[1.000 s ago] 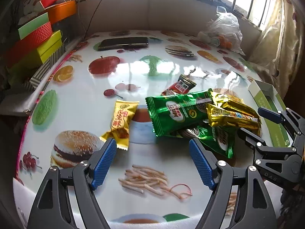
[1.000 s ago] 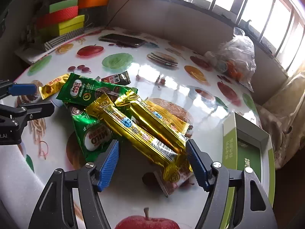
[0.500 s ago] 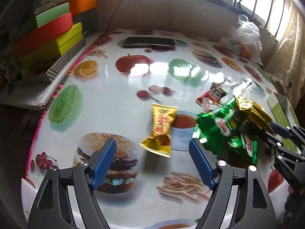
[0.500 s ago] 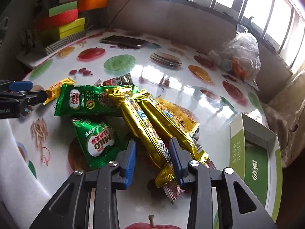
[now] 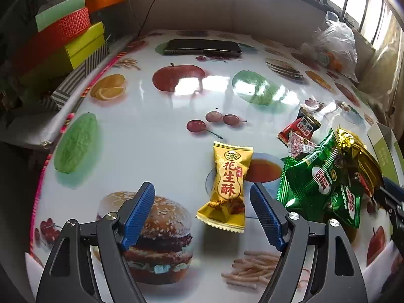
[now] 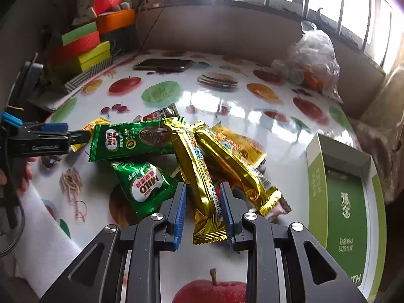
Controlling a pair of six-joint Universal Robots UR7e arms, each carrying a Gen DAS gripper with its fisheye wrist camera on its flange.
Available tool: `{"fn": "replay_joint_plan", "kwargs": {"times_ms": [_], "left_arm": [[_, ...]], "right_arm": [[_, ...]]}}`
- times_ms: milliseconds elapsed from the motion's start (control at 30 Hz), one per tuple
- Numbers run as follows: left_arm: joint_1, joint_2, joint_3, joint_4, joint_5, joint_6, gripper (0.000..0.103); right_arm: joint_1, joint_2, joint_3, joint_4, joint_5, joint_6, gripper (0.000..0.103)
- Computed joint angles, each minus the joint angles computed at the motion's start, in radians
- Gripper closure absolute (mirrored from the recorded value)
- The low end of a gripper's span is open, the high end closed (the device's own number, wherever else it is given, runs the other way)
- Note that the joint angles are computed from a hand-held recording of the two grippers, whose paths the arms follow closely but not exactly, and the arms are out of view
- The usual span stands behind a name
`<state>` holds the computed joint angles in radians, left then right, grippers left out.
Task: Organize snacks
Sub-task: 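Close left tool on yellow peanut candy while right tool grips gold wafer bar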
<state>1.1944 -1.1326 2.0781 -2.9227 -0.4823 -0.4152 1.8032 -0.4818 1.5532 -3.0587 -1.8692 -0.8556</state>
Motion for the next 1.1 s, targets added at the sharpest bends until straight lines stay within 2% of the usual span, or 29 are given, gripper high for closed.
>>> {"fn": "replay_joint_plan", "kwargs": {"times_ms": [33, 67, 300, 467, 500, 700, 1100], "left_arm": [[0.002, 0.005, -0.004, -0.002, 0.002, 0.001, 0.037], [0.005, 0.006, -0.009, 0.011, 0.000, -0.006, 0.041], [0.008, 0.022, -0.023, -0.004, 0.011, 0.018, 0.064], [0.008, 0.027, -0.020, -0.031, 0.007, 0.038, 0.066], [0.007, 0.028, -0.017, -0.039, 0.012, 0.041, 0.069], [0.001, 0.017, -0.002, -0.046, 0.014, 0.036, 0.070], [-0.060, -0.003, 0.041, -0.081, 0.028, 0.040, 0.070]], "right_arm": [[-0.001, -0.004, 0.003, 0.010, 0.001, 0.009, 0.078], [-0.003, -0.007, 0.006, 0.012, 0.003, 0.013, 0.078], [-0.008, -0.016, 0.016, 0.021, 0.012, 0.033, 0.078], [-0.010, -0.019, 0.021, 0.028, 0.016, 0.048, 0.078], [-0.010, -0.020, 0.023, 0.027, 0.016, 0.049, 0.078], [-0.011, -0.020, 0.023, 0.023, 0.020, 0.050, 0.078], [-0.011, -0.045, 0.055, 0.006, 0.045, 0.066, 0.079]]}}
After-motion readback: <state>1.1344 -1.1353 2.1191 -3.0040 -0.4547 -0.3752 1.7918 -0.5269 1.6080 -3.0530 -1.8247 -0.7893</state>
